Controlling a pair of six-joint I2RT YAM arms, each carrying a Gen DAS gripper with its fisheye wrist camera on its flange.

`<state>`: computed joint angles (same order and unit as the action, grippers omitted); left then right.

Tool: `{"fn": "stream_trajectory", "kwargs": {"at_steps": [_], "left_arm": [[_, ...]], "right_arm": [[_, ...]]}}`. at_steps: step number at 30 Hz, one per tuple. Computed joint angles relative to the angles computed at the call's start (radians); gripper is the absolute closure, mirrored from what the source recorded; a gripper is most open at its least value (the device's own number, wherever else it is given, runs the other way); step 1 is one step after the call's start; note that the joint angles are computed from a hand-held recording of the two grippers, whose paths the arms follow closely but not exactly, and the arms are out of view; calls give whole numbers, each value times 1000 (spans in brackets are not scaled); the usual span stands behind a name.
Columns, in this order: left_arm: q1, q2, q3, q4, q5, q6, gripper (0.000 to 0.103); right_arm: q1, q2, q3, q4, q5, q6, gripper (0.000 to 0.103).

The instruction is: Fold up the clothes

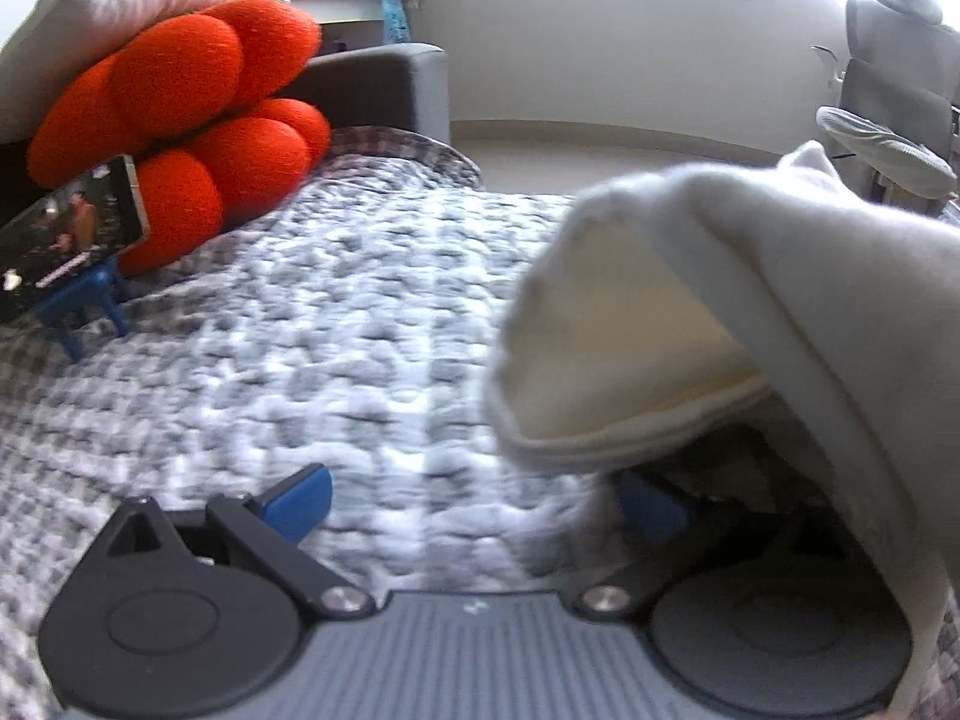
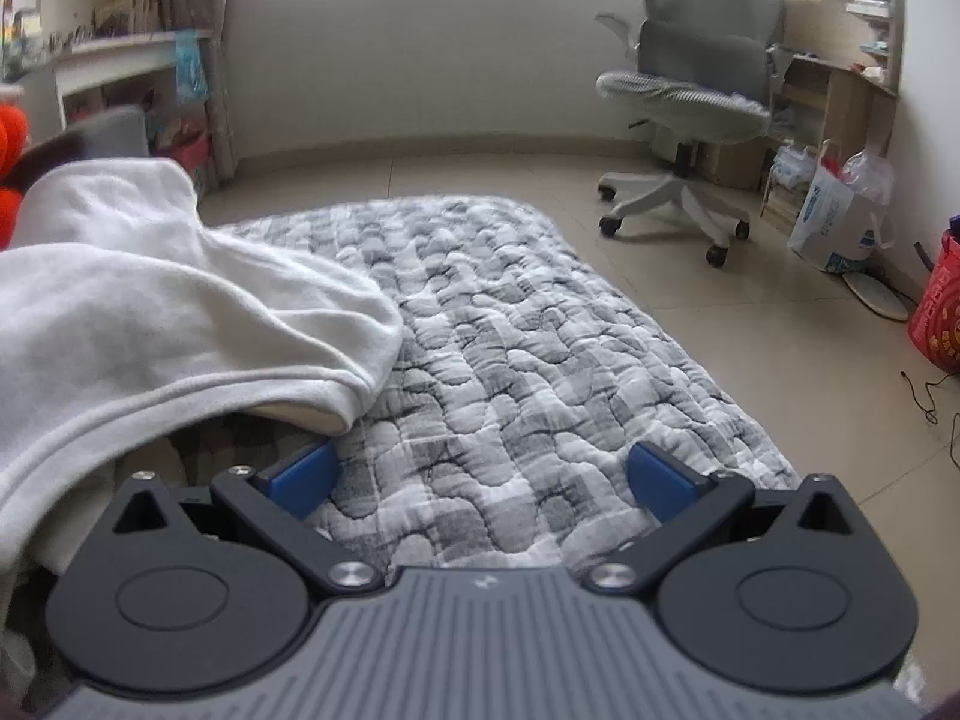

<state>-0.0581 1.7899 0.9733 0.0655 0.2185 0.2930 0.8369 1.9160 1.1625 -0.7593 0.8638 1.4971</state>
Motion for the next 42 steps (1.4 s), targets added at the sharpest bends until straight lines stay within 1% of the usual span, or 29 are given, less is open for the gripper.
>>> {"fn": "stream_trajectory", "kwargs": {"at_steps": [3,5,7,9,10,12,14,16,17,19,21,23,24,25,26,27,30,31,33,35,39,42], "left_arm": [[28,-21,8,-20,-2,7,0],[48,-29,33,-65,17,15,0],[71,-30,63,-114,42,24,0],[87,-28,83,-134,33,18,0],[91,-27,93,-144,32,14,0],[111,-14,128,-170,61,18,0],[124,-13,138,-154,60,27,0],[127,-19,124,-114,34,24,0],[126,-19,127,-109,27,19,0],[129,-20,136,-116,42,14,0],[127,-21,142,-123,55,11,0],[123,-30,119,-96,44,36,0],[117,-43,93,-69,26,50,0],[111,-56,67,-42,7,65,0],[105,-66,51,-21,-11,73,0],[94,-77,38,-7,-33,74,0],[78,-132,12,-7,-18,70,0],[73,-151,16,-21,-13,67,0],[56,-199,13,-18,-33,43,0],[17,-236,33,-71,-29,49,0],[-65,-293,91,-179,-22,61,0],[-141,-298,107,-197,-13,31,0]], "right_arm": [[-2,-93,-32,68,-42,-96,0],[-17,-125,16,34,-86,-178,0],[-44,-133,105,-38,-140,-262,0],[-54,-147,173,-66,-157,-315,0],[-61,-154,202,-74,-167,-330,0],[-73,-157,269,-109,-186,-320,0],[-77,-154,324,-146,-205,-294,0],[-74,-148,360,-156,-218,-303,0],[-71,-143,363,-142,-212,-324,0],[-65,-134,360,-101,-194,-375,0],[-62,-134,305,-11,-163,-423,0],[-59,-161,177,151,-159,-433,0],[-66,-162,143,177,-189,-418,0],[-75,-155,125,179,-227,-394,0],[-80,-131,158,116,-233,-376,0],[-74,-120,186,76,-204,-391,0],[-39,-148,177,90,-86,-506,0],[-41,-157,163,95,-90,-516,0],[-52,-171,132,100,-121,-518,0],[-59,-179,114,95,-136,-517,0],[-60,-172,116,48,-110,-501,0],[-68,-188,99,59,-107,-449,0]]}}
